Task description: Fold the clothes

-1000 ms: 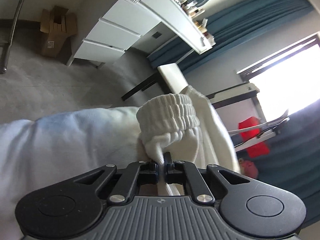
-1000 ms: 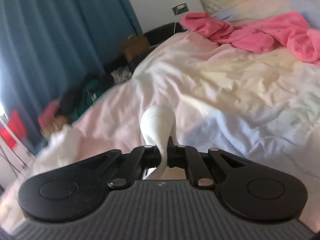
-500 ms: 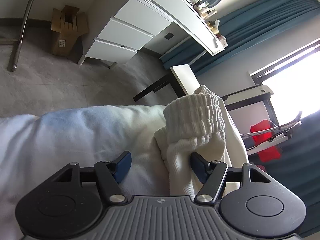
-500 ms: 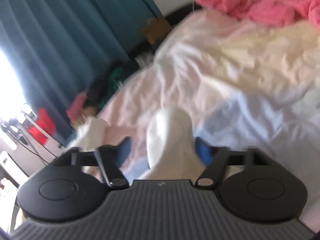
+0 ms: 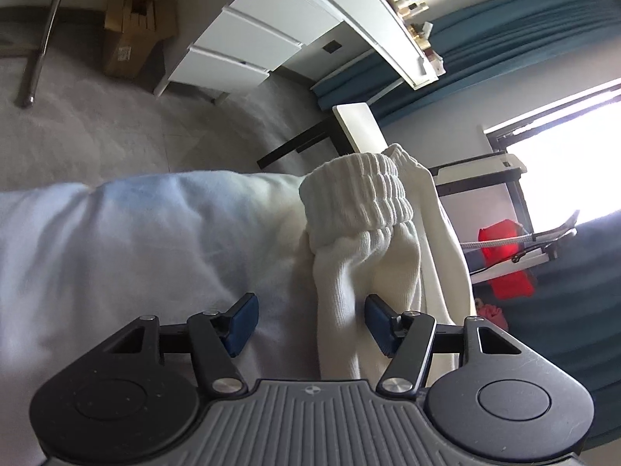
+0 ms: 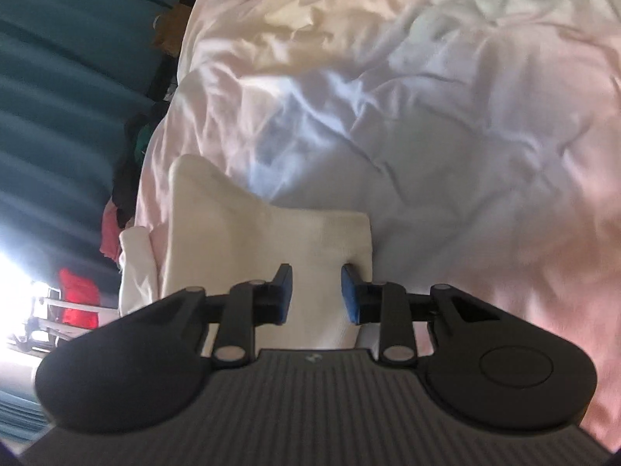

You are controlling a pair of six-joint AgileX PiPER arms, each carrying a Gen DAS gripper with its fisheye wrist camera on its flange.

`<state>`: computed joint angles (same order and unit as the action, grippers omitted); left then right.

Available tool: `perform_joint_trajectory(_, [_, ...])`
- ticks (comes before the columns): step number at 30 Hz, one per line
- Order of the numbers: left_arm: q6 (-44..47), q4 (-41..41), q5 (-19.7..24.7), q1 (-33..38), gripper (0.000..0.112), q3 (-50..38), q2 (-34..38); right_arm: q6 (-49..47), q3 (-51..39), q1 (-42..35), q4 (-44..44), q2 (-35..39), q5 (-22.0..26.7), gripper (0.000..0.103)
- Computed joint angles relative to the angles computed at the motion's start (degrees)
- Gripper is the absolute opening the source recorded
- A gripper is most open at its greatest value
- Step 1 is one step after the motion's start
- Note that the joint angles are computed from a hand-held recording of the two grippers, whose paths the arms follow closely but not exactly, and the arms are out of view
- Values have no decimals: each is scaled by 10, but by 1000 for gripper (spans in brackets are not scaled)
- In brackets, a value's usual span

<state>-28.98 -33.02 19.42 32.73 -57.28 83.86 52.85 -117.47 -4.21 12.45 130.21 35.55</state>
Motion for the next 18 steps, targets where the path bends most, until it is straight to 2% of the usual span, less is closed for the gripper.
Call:
perform_joint_trajectory(2, [21, -25, -2, 4, 62, 4, 2, 3, -25, 2, -18, 15, 22, 30])
perform_joint_trajectory(3, [31, -36, -4, 6, 62, 8, 2, 30, -12, 3, -41, 8, 17, 30])
perform_joint_trajectory(6, [34, -44, -7, 6, 61, 11, 3, 154, 91, 5, -85, -39, -66, 31])
perform_joint_trajectory(7, [30, -41, -8, 5, 61, 11, 3, 196, 101, 8, -120, -46, -69, 33])
perform_joint_trajectory(9, [-4, -5, -11, -3, 62, 5, 6, 236, 76, 14, -177, -42, -30, 44])
perform_joint_trajectory(12, [-16, 9, -16, -12, 63, -2, 12, 161, -6, 14, -147, -5, 47, 49])
perform_joint_trajectory(15, [-21, 18, -21, -15, 63, -7, 18, 105, -56, 15, -97, 27, 84, 49])
perform_joint_trajectory(17, [-25, 20, -24, -17, 64, -8, 21, 115, -76, 21, -113, 43, 93, 49])
perform_joint_trajectory(18, [-31, 28, -25, -18, 63, -9, 22, 123, -73, 23, -121, 45, 80, 49])
